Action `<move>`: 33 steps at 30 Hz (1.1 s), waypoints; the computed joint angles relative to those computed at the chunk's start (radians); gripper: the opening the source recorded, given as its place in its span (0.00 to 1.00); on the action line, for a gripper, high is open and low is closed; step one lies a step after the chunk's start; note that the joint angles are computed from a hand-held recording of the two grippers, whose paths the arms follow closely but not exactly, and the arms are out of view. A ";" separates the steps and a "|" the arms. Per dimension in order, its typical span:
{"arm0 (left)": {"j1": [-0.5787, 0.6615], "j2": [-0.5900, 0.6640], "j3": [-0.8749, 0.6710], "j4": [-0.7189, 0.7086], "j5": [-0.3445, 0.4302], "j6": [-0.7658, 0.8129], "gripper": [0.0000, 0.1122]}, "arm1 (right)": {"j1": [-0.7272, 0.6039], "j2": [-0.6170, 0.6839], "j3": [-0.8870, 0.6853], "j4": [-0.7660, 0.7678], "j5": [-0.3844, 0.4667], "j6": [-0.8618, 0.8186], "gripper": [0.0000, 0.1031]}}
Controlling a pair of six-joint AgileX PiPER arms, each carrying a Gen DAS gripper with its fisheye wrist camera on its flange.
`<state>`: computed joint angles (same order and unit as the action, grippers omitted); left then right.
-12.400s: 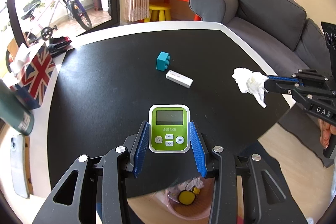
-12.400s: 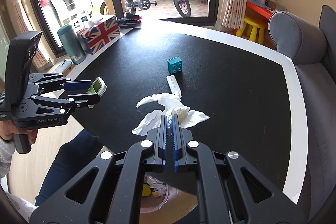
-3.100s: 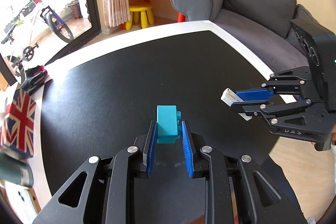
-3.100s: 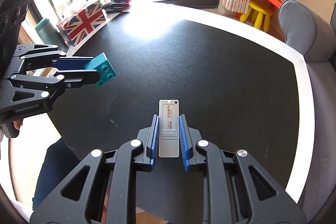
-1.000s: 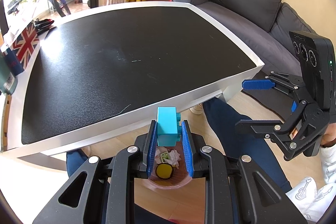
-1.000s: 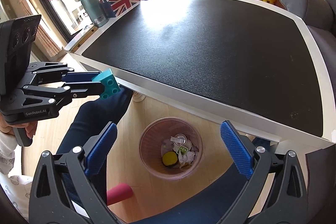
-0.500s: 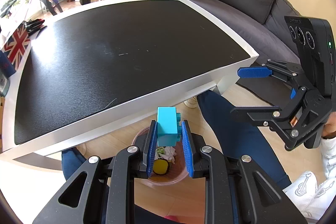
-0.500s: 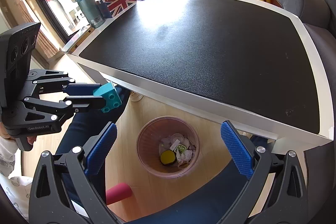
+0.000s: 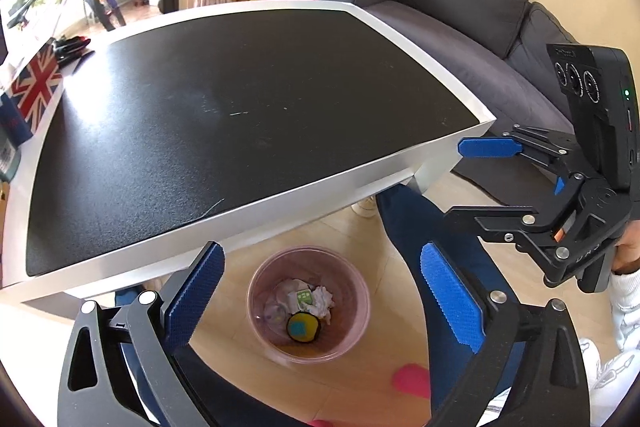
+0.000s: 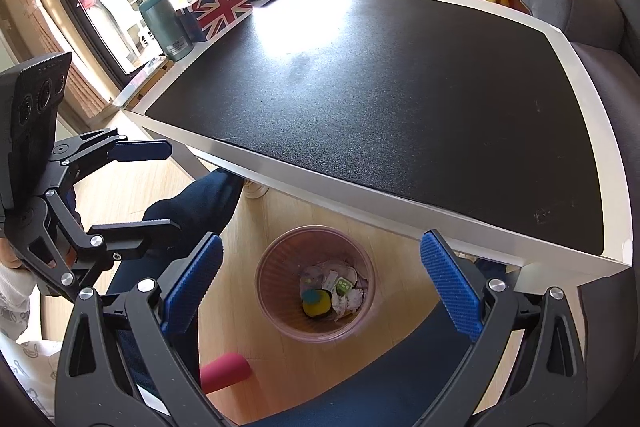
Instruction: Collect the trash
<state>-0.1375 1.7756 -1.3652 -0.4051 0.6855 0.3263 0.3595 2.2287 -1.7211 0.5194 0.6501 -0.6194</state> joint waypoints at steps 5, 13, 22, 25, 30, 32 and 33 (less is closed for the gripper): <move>0.002 -0.003 0.003 0.009 -0.003 -0.017 0.85 | 0.001 0.007 -0.010 -0.004 0.007 0.008 0.95; 0.025 -0.001 -0.020 0.018 -0.009 -0.031 0.85 | 0.002 0.015 -0.037 -0.007 0.007 0.015 0.95; 0.067 0.073 -0.193 0.054 0.055 -0.066 0.85 | -0.009 0.083 -0.239 -0.051 0.071 0.082 0.95; 0.080 0.104 -0.262 0.067 0.078 -0.075 0.85 | -0.012 0.127 -0.351 -0.078 0.113 0.117 0.95; 0.092 0.167 -0.407 0.101 0.127 -0.093 0.85 | -0.017 0.219 -0.586 -0.117 0.211 0.173 0.95; 0.104 0.195 -0.466 0.081 0.147 -0.073 0.85 | -0.019 0.270 -0.708 -0.131 0.265 0.199 0.95; 0.106 0.208 -0.491 0.077 0.157 -0.070 0.85 | -0.019 0.291 -0.756 -0.135 0.286 0.208 0.95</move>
